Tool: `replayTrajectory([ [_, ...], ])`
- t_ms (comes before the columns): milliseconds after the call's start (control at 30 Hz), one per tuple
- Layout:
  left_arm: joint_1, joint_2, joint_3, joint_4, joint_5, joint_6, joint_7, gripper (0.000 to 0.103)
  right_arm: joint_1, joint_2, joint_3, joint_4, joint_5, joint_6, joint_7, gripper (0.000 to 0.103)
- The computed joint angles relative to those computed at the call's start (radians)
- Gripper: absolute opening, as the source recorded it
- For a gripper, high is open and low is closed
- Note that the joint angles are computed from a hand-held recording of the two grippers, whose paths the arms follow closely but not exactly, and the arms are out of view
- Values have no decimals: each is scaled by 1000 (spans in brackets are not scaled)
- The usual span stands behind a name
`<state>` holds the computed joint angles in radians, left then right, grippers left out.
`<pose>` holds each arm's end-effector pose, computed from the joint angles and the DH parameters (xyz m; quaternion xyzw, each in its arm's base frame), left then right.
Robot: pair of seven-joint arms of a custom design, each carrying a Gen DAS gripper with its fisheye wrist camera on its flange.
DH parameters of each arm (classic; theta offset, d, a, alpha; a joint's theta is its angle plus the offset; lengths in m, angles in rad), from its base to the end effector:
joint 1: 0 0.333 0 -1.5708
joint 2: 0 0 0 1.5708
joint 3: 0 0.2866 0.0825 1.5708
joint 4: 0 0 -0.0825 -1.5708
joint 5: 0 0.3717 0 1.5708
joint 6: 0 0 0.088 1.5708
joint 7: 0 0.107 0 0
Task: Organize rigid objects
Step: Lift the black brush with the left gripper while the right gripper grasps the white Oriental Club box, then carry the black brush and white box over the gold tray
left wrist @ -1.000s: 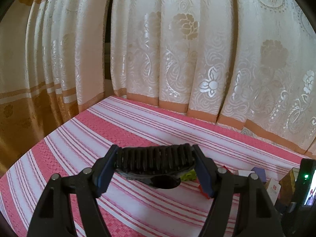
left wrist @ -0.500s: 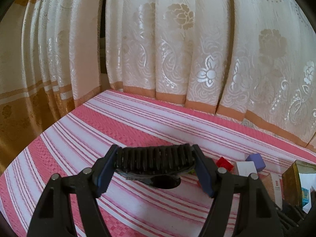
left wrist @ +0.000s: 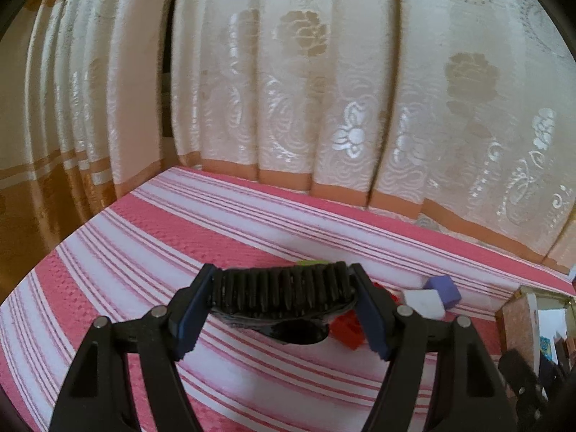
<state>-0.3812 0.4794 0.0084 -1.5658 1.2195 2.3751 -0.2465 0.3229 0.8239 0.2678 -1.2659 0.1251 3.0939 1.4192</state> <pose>0.6506 -0.2444 0.3865 -0.7844 0.3926 -0.2683 0.3982 0.6797 0.3547 0.3816 -0.7307 0.4702 -0.1776 0.4620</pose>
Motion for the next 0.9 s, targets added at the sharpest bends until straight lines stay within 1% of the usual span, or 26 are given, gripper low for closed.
replayTrajectory([
  [33, 1, 2, 0, 1, 9, 20, -4, 73, -6, -6, 4, -11, 5, 9, 2, 44],
  [100, 5, 2, 2, -3, 33, 78, -23, 73, -1, -19, -14, -29, 7, 28, 17, 44],
  [133, 9, -1, 6, -11, 60, 133, -50, 73, 14, -29, -42, -45, 3, 49, 33, 44],
  [167, 11, -2, 10, -12, 79, 168, -71, 73, 23, -36, -60, -58, -3, 68, 45, 44],
  [233, 4, 3, 15, -4, 111, 195, -95, 73, 38, -59, -92, -97, -17, 112, 70, 44],
  [367, -21, 27, 15, 31, 142, 170, -80, 73, 33, -91, -113, -157, -49, 163, 106, 44],
  [433, -35, 45, 11, 56, 136, 143, -48, 73, 31, -102, -121, -177, -62, 180, 123, 44],
  [500, -51, 59, 12, 76, 130, 112, -27, 73, 20, -111, -119, -193, -74, 195, 138, 44],
  [600, -77, 72, 17, 96, 143, 90, -26, 73, 9, -123, -119, -215, -89, 216, 158, 44],
  [767, -119, 99, 17, 138, 147, 21, 4, 73, 30, -145, -163, -252, -105, 257, 185, 44],
  [900, -147, 131, 19, 184, 134, -19, 45, 73, 31, -158, -179, -276, -116, 279, 197, 44],
])
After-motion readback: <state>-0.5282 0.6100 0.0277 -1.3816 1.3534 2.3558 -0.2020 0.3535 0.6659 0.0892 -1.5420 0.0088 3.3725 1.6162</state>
